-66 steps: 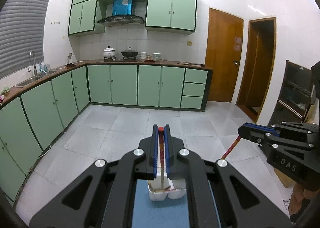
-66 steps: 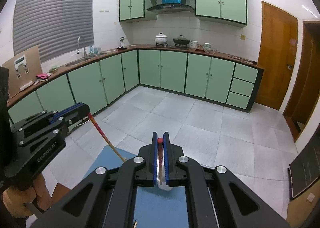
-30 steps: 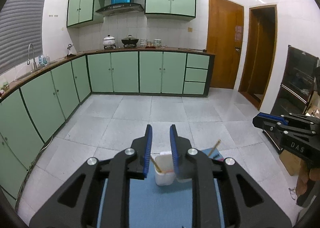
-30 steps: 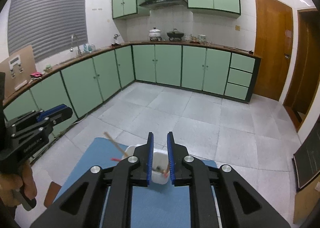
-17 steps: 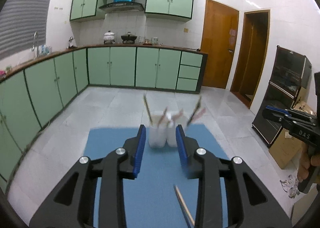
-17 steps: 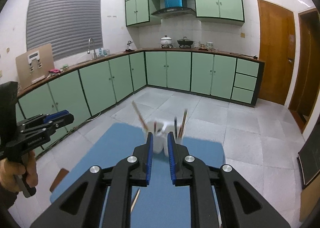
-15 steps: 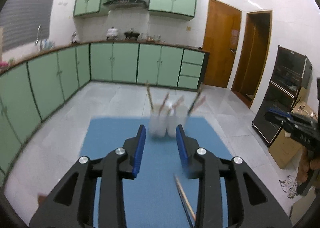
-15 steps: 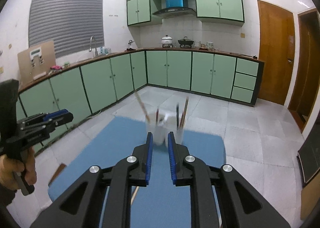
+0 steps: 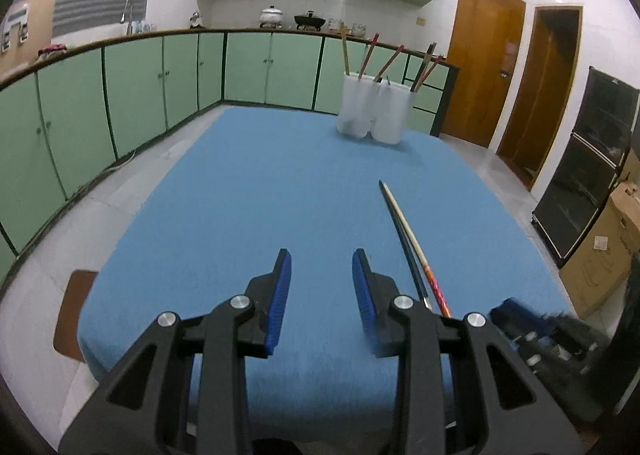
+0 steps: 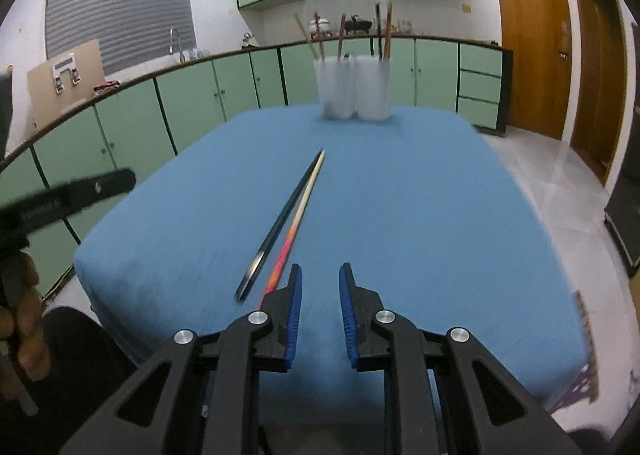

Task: Organize utensils
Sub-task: 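Move both open tools back to the last two chopsticks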

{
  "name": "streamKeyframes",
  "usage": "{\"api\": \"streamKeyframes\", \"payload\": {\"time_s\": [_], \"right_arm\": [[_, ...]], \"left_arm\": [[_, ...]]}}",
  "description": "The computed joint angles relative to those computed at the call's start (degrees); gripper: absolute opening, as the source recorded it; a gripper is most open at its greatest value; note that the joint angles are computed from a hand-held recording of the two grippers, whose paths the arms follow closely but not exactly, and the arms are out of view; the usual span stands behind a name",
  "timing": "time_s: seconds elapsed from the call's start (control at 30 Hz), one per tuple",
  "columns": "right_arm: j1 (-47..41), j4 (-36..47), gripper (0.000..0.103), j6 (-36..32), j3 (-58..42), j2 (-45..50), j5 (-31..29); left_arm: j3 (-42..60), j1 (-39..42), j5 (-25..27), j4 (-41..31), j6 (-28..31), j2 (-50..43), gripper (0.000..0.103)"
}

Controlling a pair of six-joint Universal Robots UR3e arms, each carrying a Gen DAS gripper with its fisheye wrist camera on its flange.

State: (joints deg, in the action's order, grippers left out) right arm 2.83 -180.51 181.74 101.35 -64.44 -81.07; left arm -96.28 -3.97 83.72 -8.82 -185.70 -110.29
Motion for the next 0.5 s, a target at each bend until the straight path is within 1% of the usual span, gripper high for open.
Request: {"api": "streamKeyframes", "payload": {"time_s": [0.17, 0.3, 0.5], "right_arm": [[2.81, -2.95, 0.019, 1.23, 1.25, 0.47, -1.64], [3.22, -4.2, 0.019, 0.59, 2.04, 0.36, -2.04], [3.82, -2.83, 0.019, 0.63, -0.15, 2.96, -2.84]], "left_arm": [[-1.4, 0.63, -0.77, 0.8, -1.44, -0.23, 0.031], [-1.53, 1.19, -1.34, 0.79, -1.84, -0.69, 0.031], [-0.73, 1.07, -1.39, -0.06, -1.98, -1.08, 0.031]]}}
